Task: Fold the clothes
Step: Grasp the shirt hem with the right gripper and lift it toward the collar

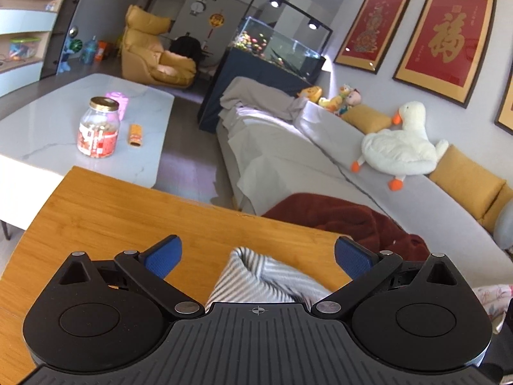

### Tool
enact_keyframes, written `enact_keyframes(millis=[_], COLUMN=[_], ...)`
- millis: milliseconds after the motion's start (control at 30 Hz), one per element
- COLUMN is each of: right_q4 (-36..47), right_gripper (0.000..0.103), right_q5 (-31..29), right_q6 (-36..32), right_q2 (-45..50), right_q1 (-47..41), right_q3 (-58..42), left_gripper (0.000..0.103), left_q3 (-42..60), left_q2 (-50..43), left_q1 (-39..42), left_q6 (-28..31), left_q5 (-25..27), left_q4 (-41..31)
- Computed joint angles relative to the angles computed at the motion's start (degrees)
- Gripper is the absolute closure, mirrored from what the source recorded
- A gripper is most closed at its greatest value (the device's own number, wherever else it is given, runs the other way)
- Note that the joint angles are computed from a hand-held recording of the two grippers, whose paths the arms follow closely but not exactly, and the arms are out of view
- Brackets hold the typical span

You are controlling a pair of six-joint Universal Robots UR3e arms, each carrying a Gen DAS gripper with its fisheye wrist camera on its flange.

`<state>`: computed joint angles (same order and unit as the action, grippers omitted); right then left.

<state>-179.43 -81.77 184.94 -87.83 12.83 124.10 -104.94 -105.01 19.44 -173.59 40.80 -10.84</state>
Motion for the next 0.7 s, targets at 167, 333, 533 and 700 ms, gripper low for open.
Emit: enact_keyframes(millis=[167,333,533,700], right_q4=[0.7,5.0,9.0,10.5], right_gripper=[0.097,0.087,0.033,0.031], right_q5=[-1.2,1.4,5.7,8.2], right_q6=[2.3,-1.1,-0.8,4.1], right_q2=[-2.2,-14.6,-31.0,-31.1], right_q1=[3.3,-0.3,-10.6,-17.3], right_q3=[7.7,12.4,16.4,18.3], left_gripper=[0.0,0.0,0.0,0.0], left_q3=[-4.9,-11.8,-17.8,-13.0], left_q2=[3.8,10.0,19.0,20.7], left_q1=[-3.0,-2.1,3.0,9.3], left_q6=[9.3,21.1,30.0,30.6], left_q5=[6.2,11.5,10.4,-1.4], left_q4=[-6.5,-14.0,-25.0,-43.0])
